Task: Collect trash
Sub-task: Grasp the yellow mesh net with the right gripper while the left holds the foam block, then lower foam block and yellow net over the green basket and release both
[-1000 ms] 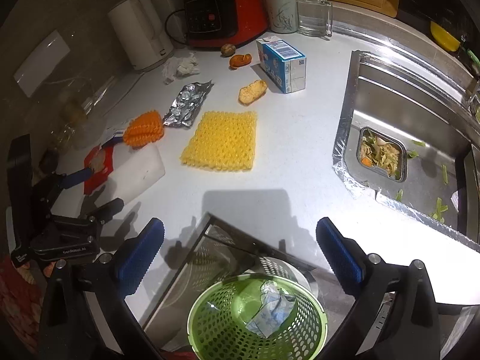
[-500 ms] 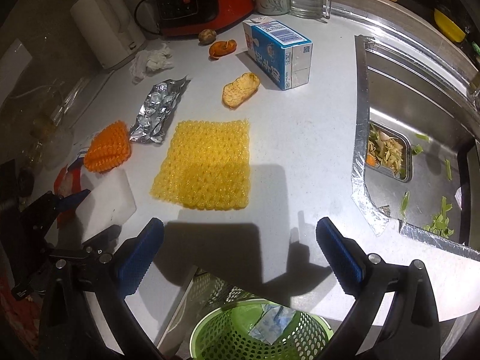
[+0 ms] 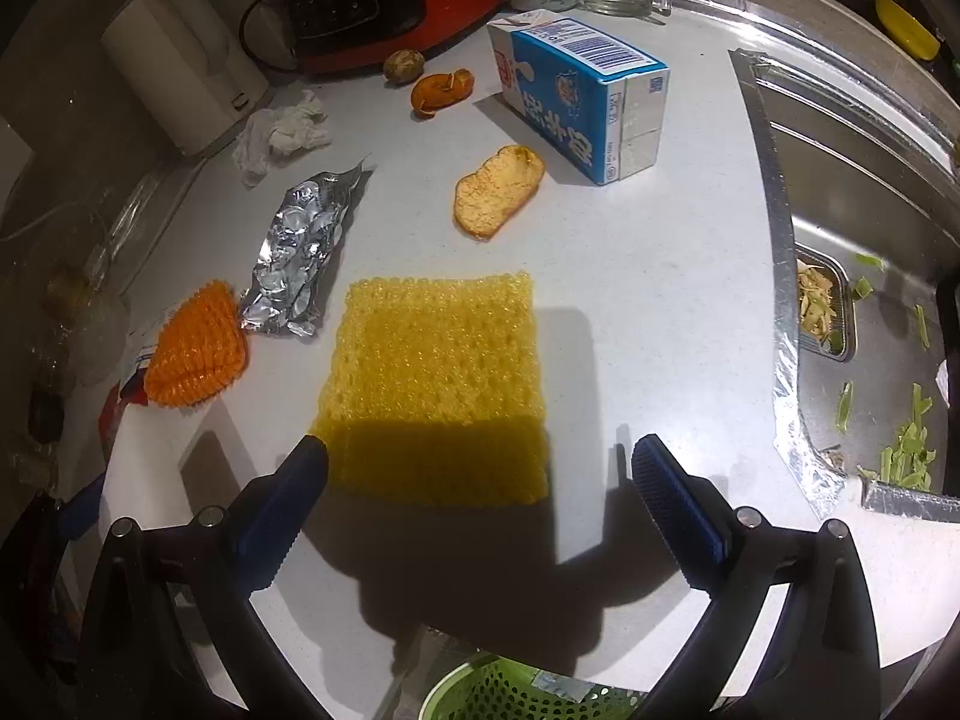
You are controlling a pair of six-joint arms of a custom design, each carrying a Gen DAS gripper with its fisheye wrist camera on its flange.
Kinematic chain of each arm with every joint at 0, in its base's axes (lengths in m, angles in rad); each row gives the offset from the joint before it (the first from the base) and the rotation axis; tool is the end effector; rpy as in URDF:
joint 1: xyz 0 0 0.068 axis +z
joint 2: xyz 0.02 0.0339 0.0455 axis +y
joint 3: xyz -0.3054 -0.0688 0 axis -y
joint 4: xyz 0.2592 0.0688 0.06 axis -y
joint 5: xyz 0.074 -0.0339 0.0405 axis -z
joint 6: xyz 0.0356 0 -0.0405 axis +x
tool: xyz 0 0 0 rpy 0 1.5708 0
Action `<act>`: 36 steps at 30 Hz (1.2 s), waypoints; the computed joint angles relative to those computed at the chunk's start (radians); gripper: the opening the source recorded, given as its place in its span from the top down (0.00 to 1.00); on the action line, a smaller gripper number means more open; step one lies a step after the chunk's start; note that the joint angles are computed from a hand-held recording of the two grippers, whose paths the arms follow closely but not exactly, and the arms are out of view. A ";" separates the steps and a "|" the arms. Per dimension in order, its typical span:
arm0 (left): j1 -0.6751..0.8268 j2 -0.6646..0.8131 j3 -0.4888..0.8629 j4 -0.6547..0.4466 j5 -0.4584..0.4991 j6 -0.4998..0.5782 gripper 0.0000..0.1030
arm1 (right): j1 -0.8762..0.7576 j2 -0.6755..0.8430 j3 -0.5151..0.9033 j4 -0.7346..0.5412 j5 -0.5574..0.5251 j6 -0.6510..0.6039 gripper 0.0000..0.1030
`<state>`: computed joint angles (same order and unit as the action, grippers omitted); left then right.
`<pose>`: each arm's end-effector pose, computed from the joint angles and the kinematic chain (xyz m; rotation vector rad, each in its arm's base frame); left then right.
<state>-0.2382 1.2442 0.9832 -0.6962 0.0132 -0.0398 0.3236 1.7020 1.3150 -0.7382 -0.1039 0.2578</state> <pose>0.2438 -0.0597 0.3042 0.2561 2.5197 -0.1277 0.3494 0.1211 0.2753 -0.1218 2.7246 0.3129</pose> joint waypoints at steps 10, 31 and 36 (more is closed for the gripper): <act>-0.013 -0.061 -0.031 -0.060 -0.029 -0.154 0.34 | 0.085 0.074 0.056 0.017 0.094 0.002 0.32; -0.418 -0.134 0.018 -0.189 -0.204 -0.455 0.33 | -0.038 -0.434 -0.234 -0.132 -0.004 -0.239 0.75; -0.651 -0.085 0.045 -0.238 -0.309 -0.634 0.33 | -0.145 -0.585 -0.326 -0.228 -0.067 -0.376 0.75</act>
